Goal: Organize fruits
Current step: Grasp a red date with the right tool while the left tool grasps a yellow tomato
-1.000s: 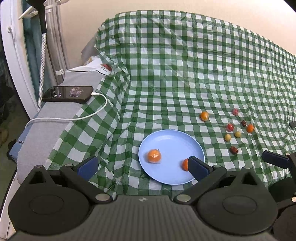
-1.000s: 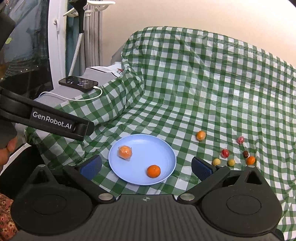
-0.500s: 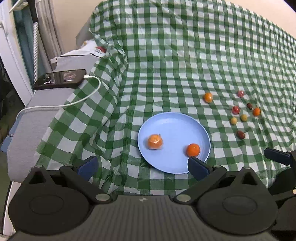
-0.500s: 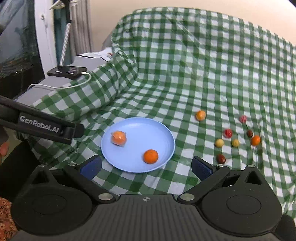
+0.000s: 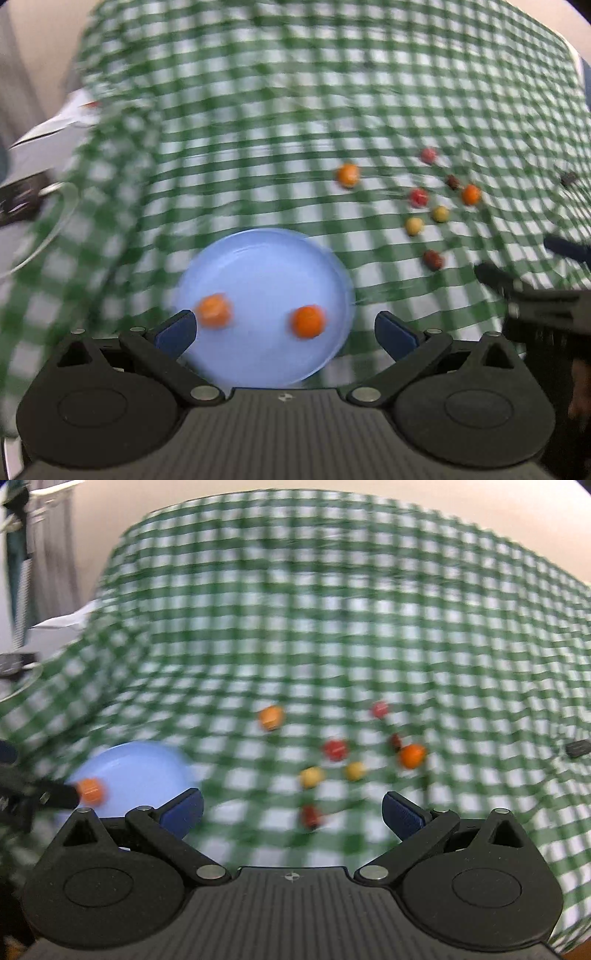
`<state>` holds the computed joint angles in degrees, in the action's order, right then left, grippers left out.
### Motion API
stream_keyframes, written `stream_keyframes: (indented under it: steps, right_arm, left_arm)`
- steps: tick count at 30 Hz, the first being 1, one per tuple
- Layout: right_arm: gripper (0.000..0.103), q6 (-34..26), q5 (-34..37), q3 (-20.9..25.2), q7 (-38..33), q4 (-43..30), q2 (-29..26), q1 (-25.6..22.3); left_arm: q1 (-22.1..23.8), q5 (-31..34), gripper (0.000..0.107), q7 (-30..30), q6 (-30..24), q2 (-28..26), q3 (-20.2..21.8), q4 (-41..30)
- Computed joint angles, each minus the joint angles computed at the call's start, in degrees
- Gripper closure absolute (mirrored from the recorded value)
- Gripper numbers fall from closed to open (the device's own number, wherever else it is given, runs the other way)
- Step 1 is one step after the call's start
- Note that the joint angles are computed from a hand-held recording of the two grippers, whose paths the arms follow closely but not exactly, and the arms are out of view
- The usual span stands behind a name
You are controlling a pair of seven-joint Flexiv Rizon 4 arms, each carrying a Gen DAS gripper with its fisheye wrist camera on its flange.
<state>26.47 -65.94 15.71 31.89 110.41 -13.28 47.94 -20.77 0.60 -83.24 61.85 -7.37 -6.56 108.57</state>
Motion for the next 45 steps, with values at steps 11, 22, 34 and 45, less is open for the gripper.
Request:
stream_keyframes:
  steps: [11,22,34,45]
  right_arm:
    - [0.021,20.85,-12.11,-7.05,2.24,10.89,0.90,-17.18]
    - [0.057,38.75,-16.21,-13.00,0.19,6.46,-10.53,-26.03]
    - [0.081,37.39,-20.71,-14.99,3.28,6.45,-11.34,-24.91]
    - [0.081,20.95,-20.24,-7.33,9.19,12.47,1.20,-22.01]
  left_arm:
    - [-6.86,0.42,0.004,4.60,-2.32,-21.75,-2.29,-22.07]
    - [-9.89,-4.41,0.026,11.31,-8.37,-36.03,-2.03,-36.99]
    - [-9.45,-7.66,0.080,16.26,-7.43,-36.82,-3.44,-37.07]
    - [-4.30,-11.23,0.080,14.14,-1.17,-21.58,-3.73,-20.40]
